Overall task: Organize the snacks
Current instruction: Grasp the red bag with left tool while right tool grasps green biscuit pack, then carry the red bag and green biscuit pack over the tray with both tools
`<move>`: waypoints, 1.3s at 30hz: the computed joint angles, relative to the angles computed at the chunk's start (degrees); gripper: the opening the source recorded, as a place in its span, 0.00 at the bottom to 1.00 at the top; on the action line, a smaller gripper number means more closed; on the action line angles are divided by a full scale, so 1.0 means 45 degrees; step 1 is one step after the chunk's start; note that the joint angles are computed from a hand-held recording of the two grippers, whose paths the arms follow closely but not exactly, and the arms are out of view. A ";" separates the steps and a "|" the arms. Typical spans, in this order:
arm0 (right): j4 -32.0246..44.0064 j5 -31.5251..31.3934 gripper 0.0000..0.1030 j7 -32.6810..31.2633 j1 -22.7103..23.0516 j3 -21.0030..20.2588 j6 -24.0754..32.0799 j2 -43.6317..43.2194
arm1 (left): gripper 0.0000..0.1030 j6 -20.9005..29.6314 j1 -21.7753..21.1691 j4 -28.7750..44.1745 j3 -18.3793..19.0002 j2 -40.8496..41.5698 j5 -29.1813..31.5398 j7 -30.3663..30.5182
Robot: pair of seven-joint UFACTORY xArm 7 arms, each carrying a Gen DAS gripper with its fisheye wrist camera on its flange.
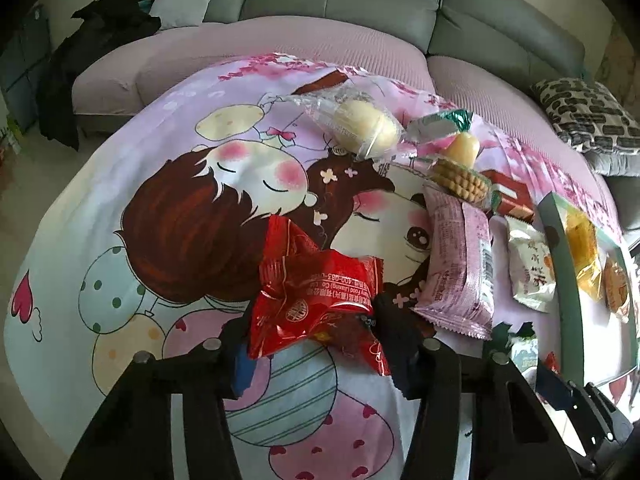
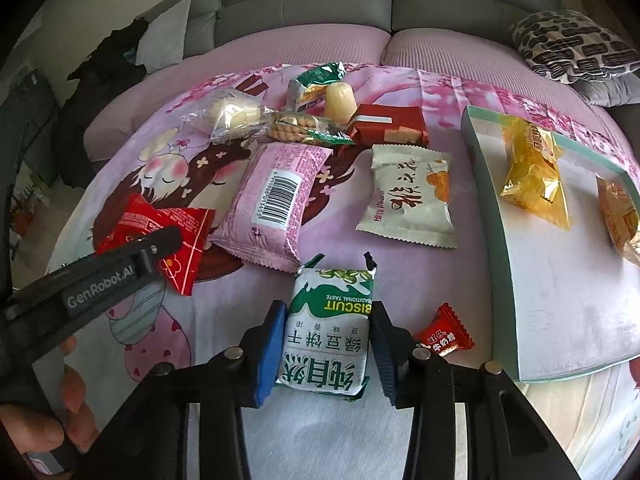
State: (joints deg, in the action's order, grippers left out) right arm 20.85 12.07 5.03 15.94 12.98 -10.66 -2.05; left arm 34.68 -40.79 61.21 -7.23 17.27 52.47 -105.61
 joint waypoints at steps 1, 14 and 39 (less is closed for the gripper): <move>-0.0008 0.0028 0.43 0.0037 0.0009 0.0013 -0.0042 0.0005 | 0.53 0.0018 -0.0003 -0.0008 0.0013 -0.0010 0.0013 -0.0030; -0.0602 -0.3802 0.42 0.3182 0.1026 -0.2047 -0.0600 -0.0981 | 0.41 0.0333 -0.0009 -0.0262 -0.0213 -0.0629 0.0899 -0.0890; -0.1800 -0.2443 0.42 0.2286 -0.2822 -0.0581 -0.0595 -0.3967 | 0.41 0.0487 -0.0488 0.1822 -0.0902 -0.0370 0.3130 -0.0906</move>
